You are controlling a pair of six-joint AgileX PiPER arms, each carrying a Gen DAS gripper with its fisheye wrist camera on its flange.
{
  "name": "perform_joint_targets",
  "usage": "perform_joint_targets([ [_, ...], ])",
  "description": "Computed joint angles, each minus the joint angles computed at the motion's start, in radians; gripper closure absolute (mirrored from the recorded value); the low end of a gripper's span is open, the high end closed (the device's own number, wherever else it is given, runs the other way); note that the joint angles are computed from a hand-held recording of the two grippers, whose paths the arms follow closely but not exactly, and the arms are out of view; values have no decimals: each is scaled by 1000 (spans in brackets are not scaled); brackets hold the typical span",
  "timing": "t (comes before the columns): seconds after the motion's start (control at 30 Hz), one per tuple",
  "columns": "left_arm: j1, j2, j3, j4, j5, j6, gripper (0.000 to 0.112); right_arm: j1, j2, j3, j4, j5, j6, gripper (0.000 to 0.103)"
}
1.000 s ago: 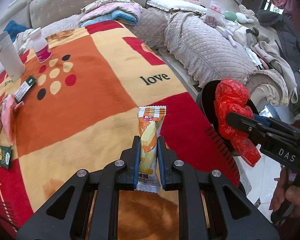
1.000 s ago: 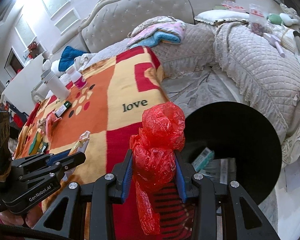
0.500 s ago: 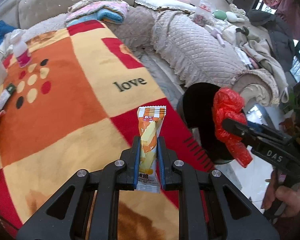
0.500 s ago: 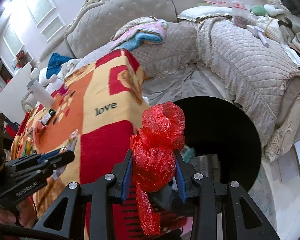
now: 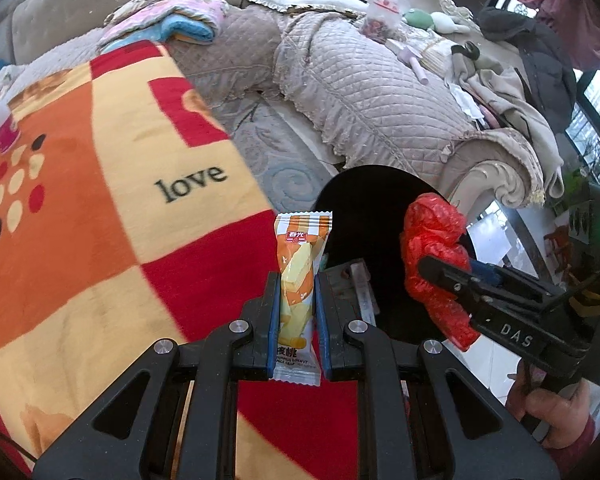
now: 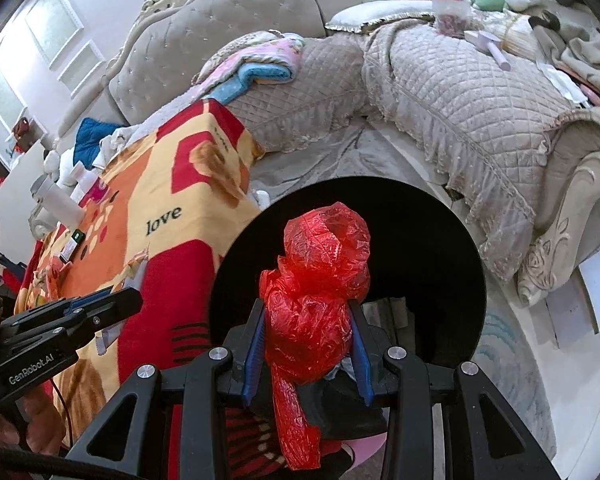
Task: Collect trash
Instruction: 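Carry the snack bar and red bag with both tools over the bin, then open both tools to drop the snack bar and red bag into the bin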
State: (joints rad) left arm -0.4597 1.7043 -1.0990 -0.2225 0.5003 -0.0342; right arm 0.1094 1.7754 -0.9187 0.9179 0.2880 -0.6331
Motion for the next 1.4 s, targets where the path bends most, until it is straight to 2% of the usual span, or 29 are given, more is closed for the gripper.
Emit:
perform_joint_targets([
  [0.37, -49, 84, -83, 32, 8, -32, 99, -41, 31, 4, 71, 12, -76, 67],
  [0.87, -26, 159, -147, -142, 21, 112, 99, -69, 61, -17, 122, 20, -113, 67],
  [1.27, -17, 181, -169, -190, 26, 149, 98, -69, 93, -48, 95, 22, -78, 67],
  [1.4, -10, 185, -169, -245, 22, 196, 98, -68, 99, -53, 94, 17, -71, 67],
])
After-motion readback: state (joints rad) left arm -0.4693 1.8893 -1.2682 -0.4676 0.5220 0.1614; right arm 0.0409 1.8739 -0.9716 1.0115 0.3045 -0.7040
